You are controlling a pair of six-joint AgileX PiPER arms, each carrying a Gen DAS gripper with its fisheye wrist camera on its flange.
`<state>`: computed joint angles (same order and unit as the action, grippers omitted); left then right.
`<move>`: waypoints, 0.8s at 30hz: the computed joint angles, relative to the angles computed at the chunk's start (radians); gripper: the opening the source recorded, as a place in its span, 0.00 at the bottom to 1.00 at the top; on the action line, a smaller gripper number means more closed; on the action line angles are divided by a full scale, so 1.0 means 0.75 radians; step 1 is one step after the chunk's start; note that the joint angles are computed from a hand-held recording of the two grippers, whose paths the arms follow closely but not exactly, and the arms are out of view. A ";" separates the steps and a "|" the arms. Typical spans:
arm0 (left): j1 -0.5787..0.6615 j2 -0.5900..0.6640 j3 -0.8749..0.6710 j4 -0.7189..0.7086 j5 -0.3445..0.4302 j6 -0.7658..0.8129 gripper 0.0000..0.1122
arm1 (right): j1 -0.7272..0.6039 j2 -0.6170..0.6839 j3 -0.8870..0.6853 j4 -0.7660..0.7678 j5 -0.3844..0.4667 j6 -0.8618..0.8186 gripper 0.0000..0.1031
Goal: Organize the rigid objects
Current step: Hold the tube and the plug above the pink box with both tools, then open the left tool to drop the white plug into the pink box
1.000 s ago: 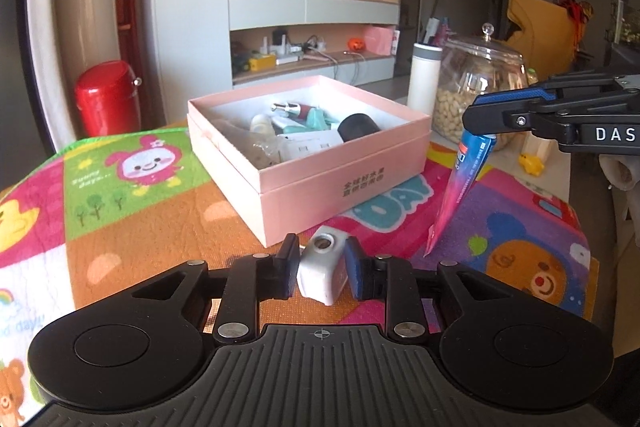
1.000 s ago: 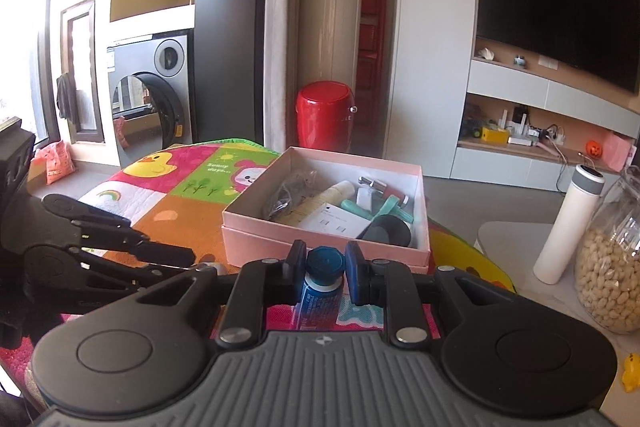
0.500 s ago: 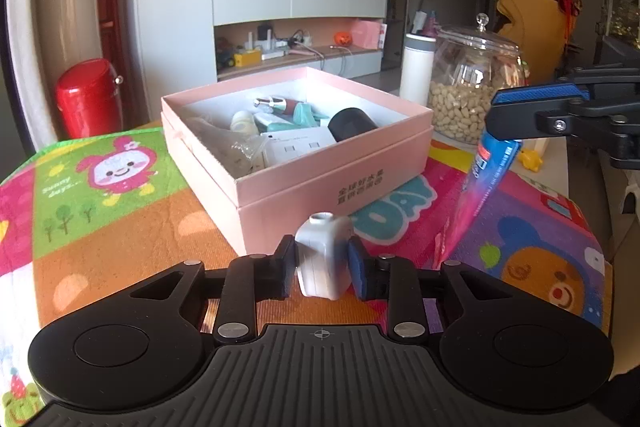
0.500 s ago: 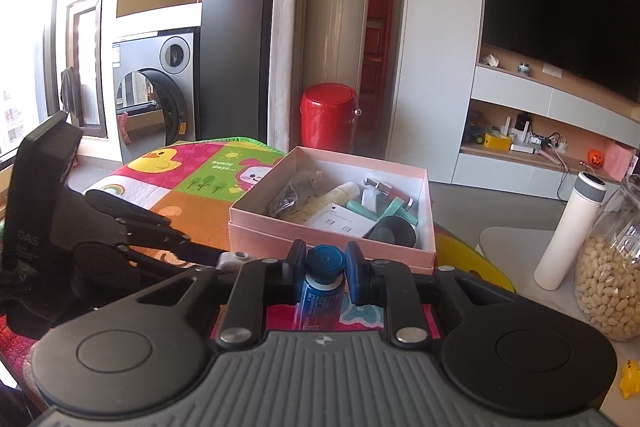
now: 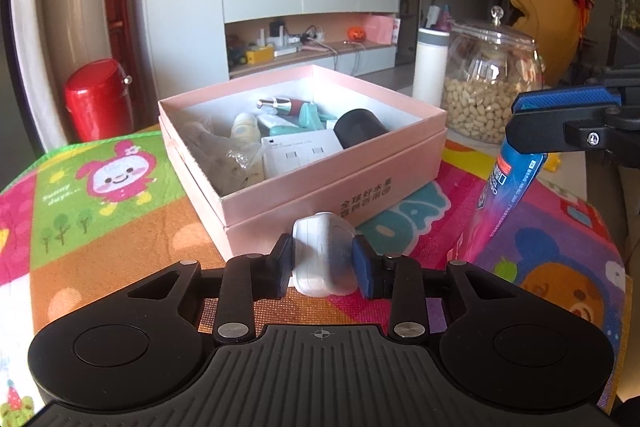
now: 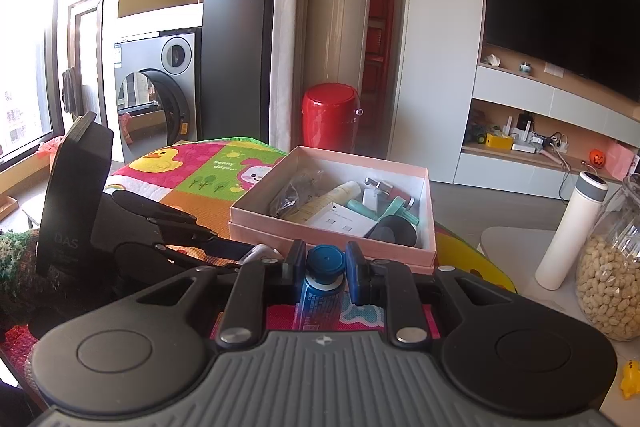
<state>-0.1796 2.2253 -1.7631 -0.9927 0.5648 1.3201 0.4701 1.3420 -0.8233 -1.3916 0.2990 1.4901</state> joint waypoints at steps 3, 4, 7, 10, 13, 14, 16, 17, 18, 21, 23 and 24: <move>-0.022 -0.029 0.026 0.058 -0.028 -0.043 0.27 | 0.000 -0.003 0.004 -0.002 -0.002 0.005 0.20; -0.018 -0.027 0.010 0.084 0.016 -0.068 0.22 | 0.000 -0.004 0.005 -0.002 -0.002 0.005 0.20; -0.024 -0.040 0.022 0.111 0.071 -0.076 0.21 | 0.000 -0.004 0.005 -0.002 -0.002 0.006 0.20; -0.046 -0.058 0.066 0.102 0.006 -0.042 0.21 | -0.001 -0.006 0.008 -0.012 -0.003 0.019 0.20; -0.049 -0.038 0.041 0.092 0.000 -0.067 0.22 | -0.002 -0.008 0.012 -0.030 -0.005 0.039 0.20; -0.051 -0.029 0.026 0.096 0.000 -0.081 0.22 | -0.002 -0.008 0.014 -0.038 -0.006 0.048 0.20; -0.058 -0.016 0.012 0.095 -0.015 -0.088 0.23 | -0.004 -0.010 0.021 -0.060 -0.009 0.071 0.20; -0.061 -0.011 0.010 0.084 -0.026 -0.078 0.23 | -0.005 -0.010 0.021 -0.060 -0.011 0.071 0.20; -0.068 -0.004 0.007 0.069 -0.041 -0.063 0.23 | -0.006 -0.010 0.021 -0.060 -0.013 0.071 0.20; -0.089 0.006 0.014 0.019 -0.079 -0.009 0.25 | -0.006 -0.012 0.023 -0.053 -0.018 0.062 0.20; -0.098 -0.007 0.050 -0.044 -0.109 0.071 0.23 | -0.020 -0.016 0.015 0.017 -0.036 -0.015 0.20; -0.096 -0.019 0.079 -0.104 -0.116 0.133 0.22 | -0.033 -0.023 0.009 0.081 -0.050 -0.079 0.19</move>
